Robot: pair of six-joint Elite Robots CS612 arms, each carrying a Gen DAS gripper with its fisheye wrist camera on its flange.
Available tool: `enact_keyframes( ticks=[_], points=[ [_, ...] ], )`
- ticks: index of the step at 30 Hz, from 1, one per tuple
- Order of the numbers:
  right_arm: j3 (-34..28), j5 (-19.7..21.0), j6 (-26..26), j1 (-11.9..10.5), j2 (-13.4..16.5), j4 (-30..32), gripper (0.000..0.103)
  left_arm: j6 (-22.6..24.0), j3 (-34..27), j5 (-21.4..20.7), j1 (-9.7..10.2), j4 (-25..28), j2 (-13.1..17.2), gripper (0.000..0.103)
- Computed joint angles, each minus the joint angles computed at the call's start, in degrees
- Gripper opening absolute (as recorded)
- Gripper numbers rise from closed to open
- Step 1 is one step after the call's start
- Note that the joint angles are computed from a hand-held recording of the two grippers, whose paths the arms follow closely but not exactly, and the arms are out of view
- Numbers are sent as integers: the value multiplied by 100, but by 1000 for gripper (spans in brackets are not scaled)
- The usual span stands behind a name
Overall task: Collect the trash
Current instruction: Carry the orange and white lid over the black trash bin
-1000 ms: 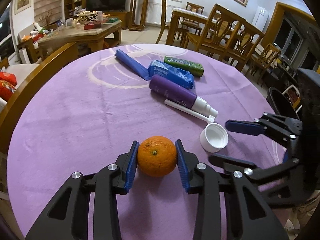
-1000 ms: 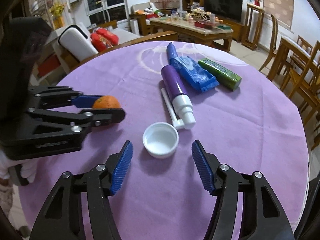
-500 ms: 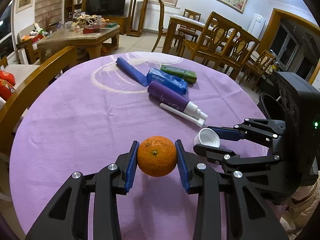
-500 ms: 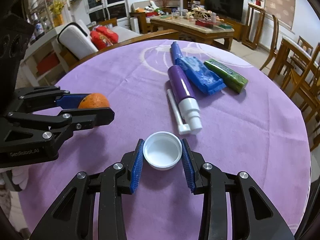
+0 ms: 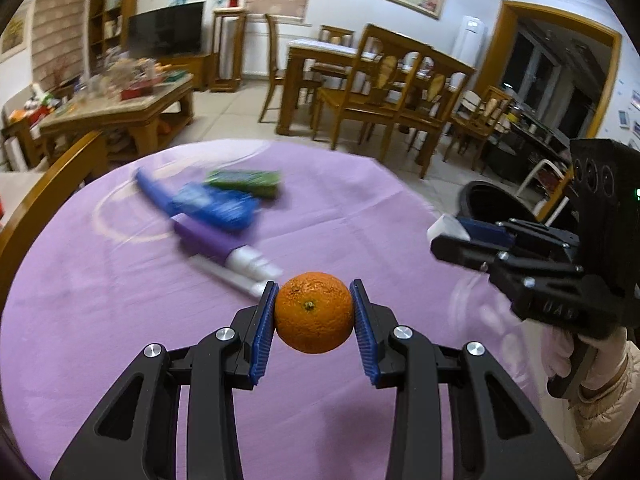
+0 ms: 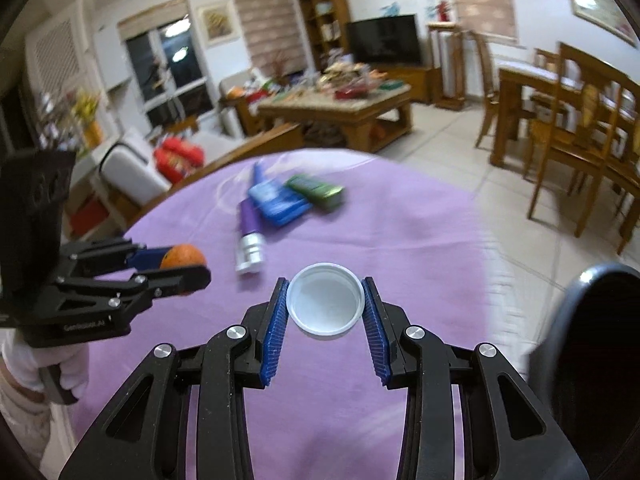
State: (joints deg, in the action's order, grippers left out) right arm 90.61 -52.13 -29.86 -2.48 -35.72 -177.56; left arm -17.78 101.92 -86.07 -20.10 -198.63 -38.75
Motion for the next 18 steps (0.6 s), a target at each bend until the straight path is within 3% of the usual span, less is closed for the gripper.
enact_keyframes(
  ticks=[18],
  points=[
    [40,-56,1218,-1336,-19,-954,37,707,-1510,-674,-766,758,556,36]
  ],
)
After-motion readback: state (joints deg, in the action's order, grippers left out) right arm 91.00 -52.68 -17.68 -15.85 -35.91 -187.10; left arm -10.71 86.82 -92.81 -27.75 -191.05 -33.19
